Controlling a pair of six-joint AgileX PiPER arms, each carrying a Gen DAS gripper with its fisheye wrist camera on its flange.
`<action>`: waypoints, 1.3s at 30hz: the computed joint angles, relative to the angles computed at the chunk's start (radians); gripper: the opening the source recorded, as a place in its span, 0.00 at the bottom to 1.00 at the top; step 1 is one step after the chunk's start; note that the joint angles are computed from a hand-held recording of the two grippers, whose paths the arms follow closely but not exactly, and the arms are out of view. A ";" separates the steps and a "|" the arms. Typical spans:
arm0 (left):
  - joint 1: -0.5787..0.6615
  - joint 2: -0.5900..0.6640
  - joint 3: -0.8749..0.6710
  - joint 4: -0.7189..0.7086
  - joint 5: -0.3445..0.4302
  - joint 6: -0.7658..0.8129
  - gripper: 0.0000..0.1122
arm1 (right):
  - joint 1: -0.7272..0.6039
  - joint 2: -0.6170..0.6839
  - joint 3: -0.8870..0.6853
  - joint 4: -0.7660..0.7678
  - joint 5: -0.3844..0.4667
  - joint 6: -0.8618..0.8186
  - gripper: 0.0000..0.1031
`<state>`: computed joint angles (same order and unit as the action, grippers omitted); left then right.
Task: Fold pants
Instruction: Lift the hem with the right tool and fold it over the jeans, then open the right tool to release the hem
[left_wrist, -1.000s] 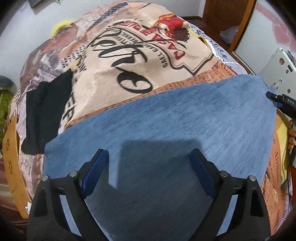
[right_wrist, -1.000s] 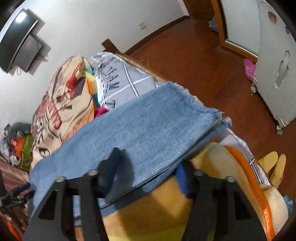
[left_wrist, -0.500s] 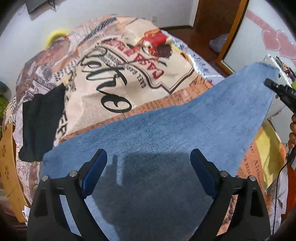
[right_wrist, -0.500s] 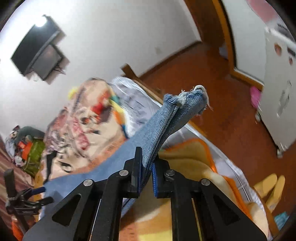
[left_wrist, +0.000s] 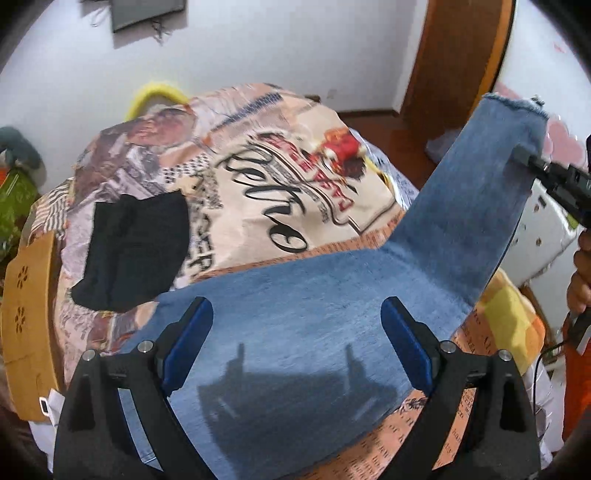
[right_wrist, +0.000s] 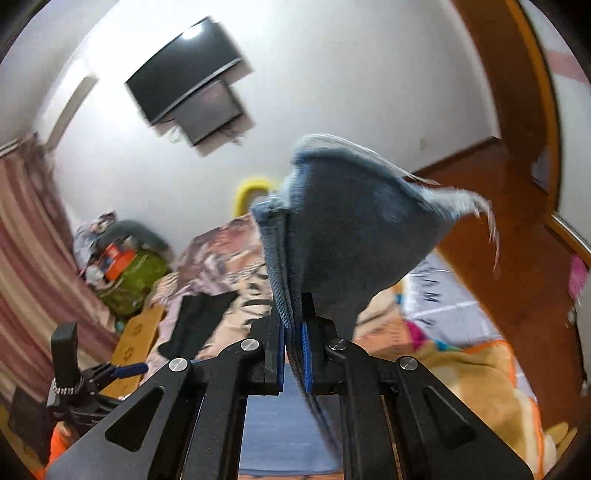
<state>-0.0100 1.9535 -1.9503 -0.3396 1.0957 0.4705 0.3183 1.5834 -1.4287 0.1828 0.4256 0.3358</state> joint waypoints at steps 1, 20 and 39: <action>0.019 -0.013 0.014 -0.017 -0.006 0.011 0.84 | 0.032 0.030 -0.047 -0.035 0.026 0.017 0.06; 0.288 -0.072 0.205 -0.137 -0.058 0.114 0.85 | 0.349 0.526 -0.508 -0.054 0.429 -0.146 0.08; 0.125 0.036 0.015 -0.008 -0.053 -0.068 0.85 | 0.255 0.336 -0.332 -0.104 0.314 -0.174 0.60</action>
